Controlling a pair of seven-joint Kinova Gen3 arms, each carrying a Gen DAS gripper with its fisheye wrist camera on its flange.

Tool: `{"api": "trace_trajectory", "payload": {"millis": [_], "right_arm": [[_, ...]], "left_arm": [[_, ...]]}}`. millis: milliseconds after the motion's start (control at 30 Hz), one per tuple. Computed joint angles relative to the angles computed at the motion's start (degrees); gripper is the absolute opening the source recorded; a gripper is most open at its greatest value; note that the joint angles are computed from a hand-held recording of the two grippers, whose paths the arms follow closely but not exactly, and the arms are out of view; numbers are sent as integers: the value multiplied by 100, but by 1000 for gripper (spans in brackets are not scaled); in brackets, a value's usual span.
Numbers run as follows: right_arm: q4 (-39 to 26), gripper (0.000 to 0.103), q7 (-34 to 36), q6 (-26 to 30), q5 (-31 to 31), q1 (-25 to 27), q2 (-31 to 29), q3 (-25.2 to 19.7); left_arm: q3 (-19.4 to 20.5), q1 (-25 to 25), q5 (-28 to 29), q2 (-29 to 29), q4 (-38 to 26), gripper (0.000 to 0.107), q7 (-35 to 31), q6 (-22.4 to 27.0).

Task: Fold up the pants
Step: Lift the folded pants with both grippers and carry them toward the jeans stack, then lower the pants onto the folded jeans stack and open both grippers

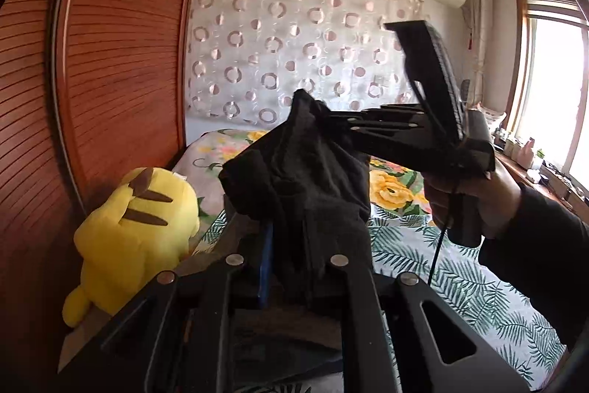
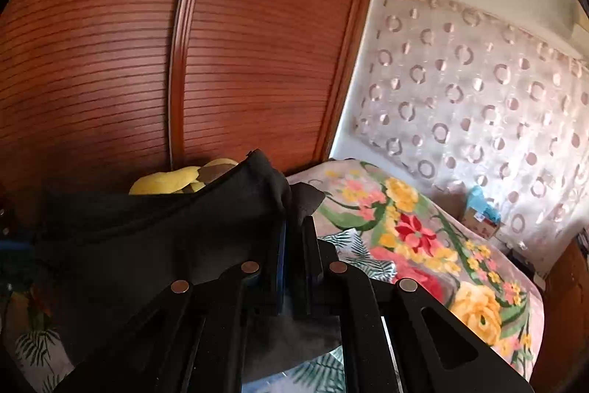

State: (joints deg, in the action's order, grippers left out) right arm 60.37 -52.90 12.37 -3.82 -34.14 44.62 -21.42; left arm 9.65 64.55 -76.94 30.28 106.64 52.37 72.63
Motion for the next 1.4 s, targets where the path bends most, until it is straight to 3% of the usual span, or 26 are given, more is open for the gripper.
{"api": "trace_trajectory", "payload": {"millis": [200,267,467,600,733,833,1000,1100,1200,1400], "right_arm": [[-613,8,-144,542,-75,-247,246,329],[-835,12,-302,727,-97,-374,315,515],[-668,35,-463,494,-104,-411,218,623],[-446,37,-632,409,-118,-253,160,482],[-743,37,-1499,691,258,-734,309,1420],[-1206,37,-2132,1075,160,-973,548,2006],[-1524,37,-2603,1320,341,-781,695,1687],[-1129,37,-2627,1017,458,-778,502,1588],[-591,37,-2433,650,461,-555,268,1268],[427,37,-1960,83,315,-96,-179,622]], "left_arm": [[-46,-78,285,125,-50,16,40,-134],[-76,-59,305,124,14,17,214,-197],[-96,-132,343,150,107,32,403,-449],[-126,-127,372,213,91,43,413,-549],[-148,-224,462,234,108,45,306,-782],[-183,-170,505,255,84,46,251,-799],[-217,-147,642,238,38,48,22,-790],[-232,-132,702,225,12,51,-80,-766],[-269,-47,740,218,4,78,-20,-638],[-181,35,746,121,-21,86,-41,-420]]}}
